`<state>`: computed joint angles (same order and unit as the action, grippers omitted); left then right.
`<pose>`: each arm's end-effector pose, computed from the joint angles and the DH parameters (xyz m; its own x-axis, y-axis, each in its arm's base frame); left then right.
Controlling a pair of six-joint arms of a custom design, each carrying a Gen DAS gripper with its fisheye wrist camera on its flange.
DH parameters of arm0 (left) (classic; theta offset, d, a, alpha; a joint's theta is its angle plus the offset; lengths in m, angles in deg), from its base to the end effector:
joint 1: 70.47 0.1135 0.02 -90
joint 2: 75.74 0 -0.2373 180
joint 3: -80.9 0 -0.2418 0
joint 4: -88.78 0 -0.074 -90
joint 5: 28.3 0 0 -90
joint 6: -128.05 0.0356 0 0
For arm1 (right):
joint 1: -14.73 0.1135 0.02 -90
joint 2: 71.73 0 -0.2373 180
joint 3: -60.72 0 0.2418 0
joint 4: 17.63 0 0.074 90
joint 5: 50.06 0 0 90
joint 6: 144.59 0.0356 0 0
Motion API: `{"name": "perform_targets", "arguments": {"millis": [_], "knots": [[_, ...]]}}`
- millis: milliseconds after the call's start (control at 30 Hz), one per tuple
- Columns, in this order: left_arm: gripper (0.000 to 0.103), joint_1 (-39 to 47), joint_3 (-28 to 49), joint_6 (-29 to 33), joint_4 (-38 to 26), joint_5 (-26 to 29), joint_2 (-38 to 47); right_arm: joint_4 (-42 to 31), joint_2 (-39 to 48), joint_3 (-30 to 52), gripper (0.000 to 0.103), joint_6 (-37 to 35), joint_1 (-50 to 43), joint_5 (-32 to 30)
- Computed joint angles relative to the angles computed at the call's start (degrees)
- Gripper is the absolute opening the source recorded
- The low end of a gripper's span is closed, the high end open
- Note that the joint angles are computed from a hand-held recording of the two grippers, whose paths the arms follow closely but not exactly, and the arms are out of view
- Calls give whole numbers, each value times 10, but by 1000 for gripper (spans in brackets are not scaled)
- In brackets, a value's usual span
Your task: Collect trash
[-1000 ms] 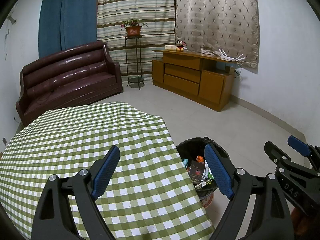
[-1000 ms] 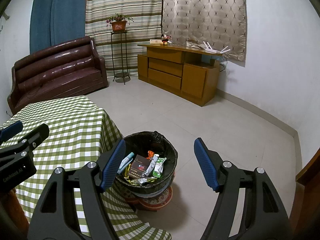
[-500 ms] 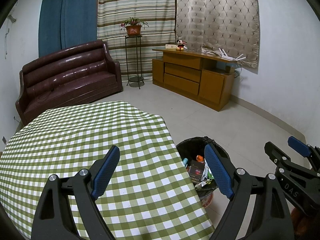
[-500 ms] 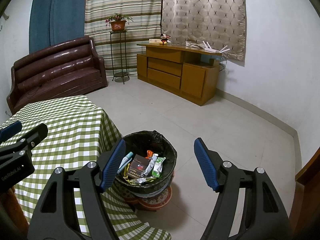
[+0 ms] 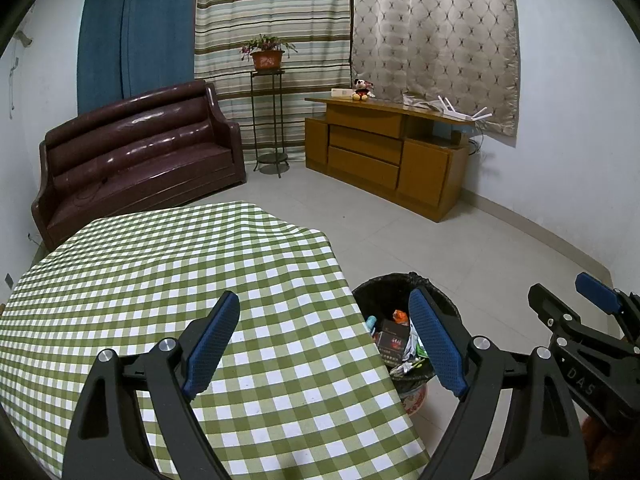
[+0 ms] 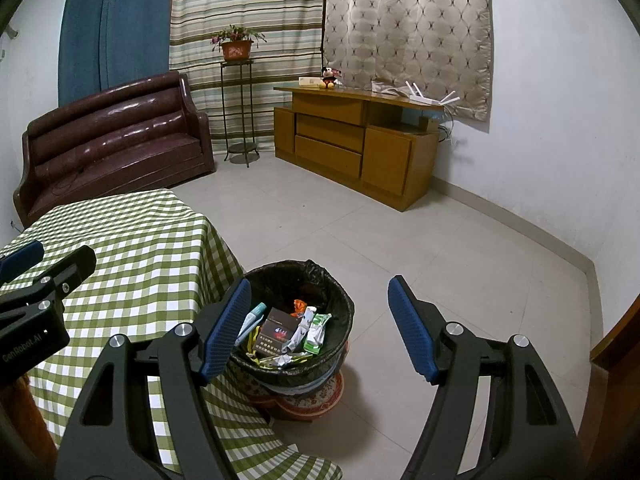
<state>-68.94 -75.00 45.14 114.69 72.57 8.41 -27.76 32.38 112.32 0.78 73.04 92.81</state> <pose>0.2068 -0.0012 0.0789 -0.5407 0.1068 -0.8344 0.1981 0.9802 -0.0029 0.1654 0.2139 0.0670 -0.5294 0.0880 -0.8438 0.2014 0.9792 -0.0242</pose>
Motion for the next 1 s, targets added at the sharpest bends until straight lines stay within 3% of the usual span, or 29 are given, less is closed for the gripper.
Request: {"name": "perform_targets", "arguments": {"millis": [1000], "knots": [[84,4,2,2,12,2,17,-6,-3,3,69,-1,-1,-1]]}}
